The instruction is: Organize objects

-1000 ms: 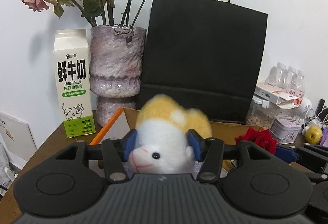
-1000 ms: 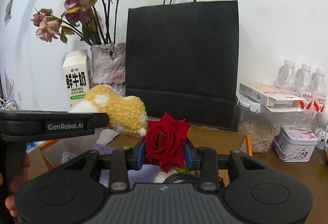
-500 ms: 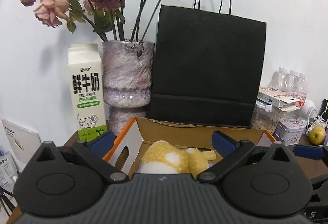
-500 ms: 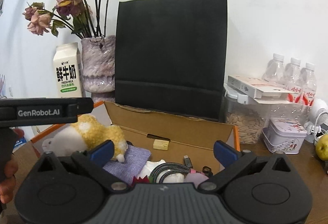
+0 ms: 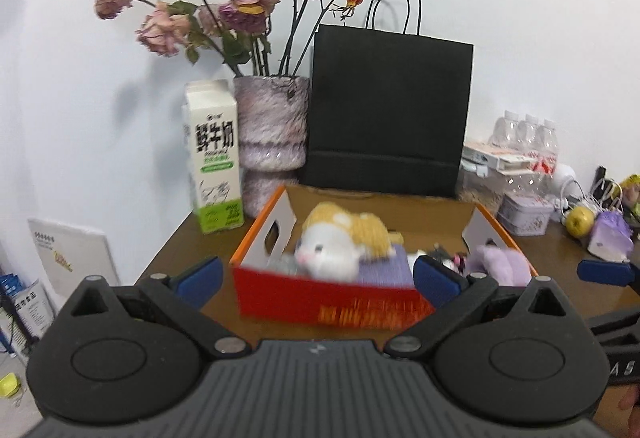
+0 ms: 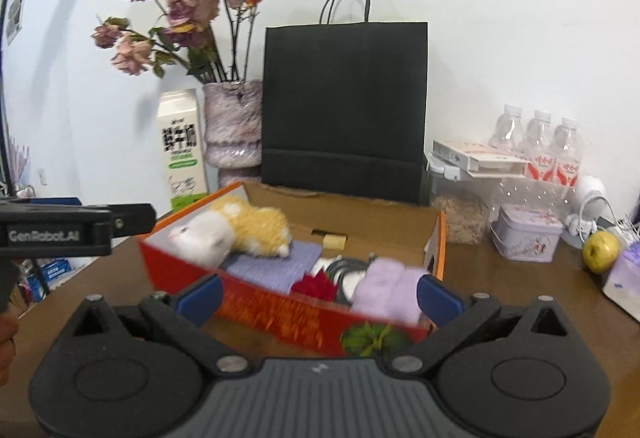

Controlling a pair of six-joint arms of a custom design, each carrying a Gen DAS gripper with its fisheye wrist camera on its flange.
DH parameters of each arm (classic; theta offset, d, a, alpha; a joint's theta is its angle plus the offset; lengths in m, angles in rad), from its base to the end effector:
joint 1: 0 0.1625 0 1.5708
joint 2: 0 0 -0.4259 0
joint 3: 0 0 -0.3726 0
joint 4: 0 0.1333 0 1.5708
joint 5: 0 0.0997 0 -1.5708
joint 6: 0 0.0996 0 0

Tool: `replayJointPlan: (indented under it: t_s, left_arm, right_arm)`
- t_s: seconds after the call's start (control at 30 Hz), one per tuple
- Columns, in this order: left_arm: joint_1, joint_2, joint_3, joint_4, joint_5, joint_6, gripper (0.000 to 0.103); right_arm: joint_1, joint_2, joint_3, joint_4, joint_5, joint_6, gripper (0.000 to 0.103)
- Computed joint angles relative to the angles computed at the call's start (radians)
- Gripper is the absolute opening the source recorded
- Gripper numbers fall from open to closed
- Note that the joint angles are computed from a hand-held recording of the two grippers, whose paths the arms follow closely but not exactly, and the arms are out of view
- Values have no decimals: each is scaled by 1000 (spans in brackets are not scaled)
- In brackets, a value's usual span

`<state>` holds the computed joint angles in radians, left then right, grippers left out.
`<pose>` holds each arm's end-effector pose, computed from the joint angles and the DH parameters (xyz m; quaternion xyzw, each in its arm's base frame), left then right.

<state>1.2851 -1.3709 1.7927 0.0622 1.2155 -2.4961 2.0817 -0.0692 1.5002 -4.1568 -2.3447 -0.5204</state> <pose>0.0313 -0.4894 0.2957 0.2966 0.7938 -0.4736 0.2399 0.3402 -0.4767 -0.1146 0.2034 -0.7766 0.5041 0.3186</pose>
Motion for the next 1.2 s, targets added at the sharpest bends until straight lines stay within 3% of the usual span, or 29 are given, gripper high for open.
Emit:
replayJointPlan:
  t_s: [0.17, 0.37, 1.2]
  left_arm:
    - [-9, -83, 100, -24, -29, 23, 103]
    - [-3, -129, 160, -27, -11, 48, 103]
    - [17, -129, 175, -30, 7, 55, 103]
  right_arm:
    - [47, 4, 77, -65, -38, 49, 103]
    - [77, 15, 117, -127, -54, 63, 103]
    - [70, 11, 143, -145, -41, 69, 103]
